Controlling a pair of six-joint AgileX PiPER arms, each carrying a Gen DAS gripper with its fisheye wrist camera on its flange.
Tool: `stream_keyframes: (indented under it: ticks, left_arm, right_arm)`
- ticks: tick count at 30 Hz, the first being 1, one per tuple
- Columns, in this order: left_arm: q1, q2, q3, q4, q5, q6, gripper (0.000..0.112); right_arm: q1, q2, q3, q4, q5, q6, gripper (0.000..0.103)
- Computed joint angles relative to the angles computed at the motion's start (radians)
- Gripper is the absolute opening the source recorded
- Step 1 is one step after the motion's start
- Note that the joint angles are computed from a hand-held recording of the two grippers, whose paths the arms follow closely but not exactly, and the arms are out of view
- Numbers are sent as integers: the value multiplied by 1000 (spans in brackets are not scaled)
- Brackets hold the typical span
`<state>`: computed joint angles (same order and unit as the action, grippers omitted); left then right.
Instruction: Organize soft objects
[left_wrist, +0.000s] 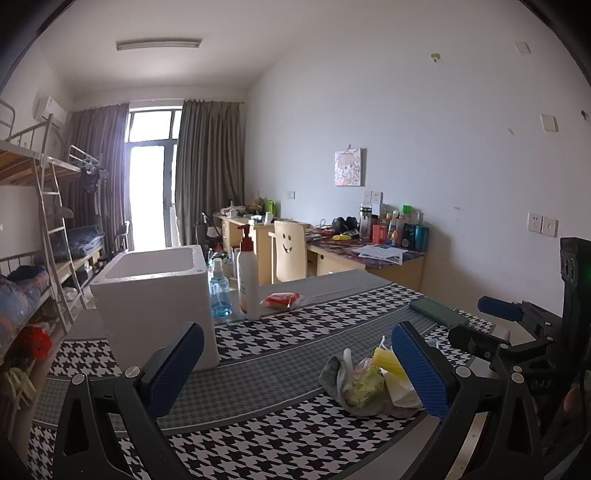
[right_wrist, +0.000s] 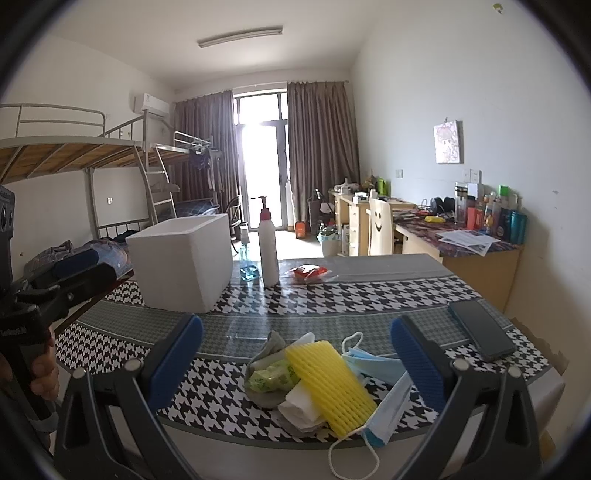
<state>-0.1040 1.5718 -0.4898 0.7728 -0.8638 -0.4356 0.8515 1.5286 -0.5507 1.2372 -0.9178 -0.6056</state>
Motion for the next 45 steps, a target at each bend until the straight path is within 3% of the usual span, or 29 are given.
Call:
stream_keyframes:
  ticks: [8, 17, 32, 42, 45]
  left_arm:
    - [-47, 31, -37, -30, 46, -7, 102]
    - [-120, 88, -119, 55, 118, -99, 102]
    - [-230, 165, -200, 60, 205, -146, 102]
    - [-281, 239, -304, -15, 353, -144, 102]
    - [-278, 264, -346, 47, 387, -214, 102]
  right_arm:
    - [-9, -6, 5, 15, 3, -3, 103]
    - [-119, -39, 53, 7, 87, 69, 103]
    - [-189, -39, 104, -20, 126, 100, 103]
    - [-271, 2, 88, -152, 224, 150, 101]
    - [-298, 24, 70, -201, 263, 171, 100]
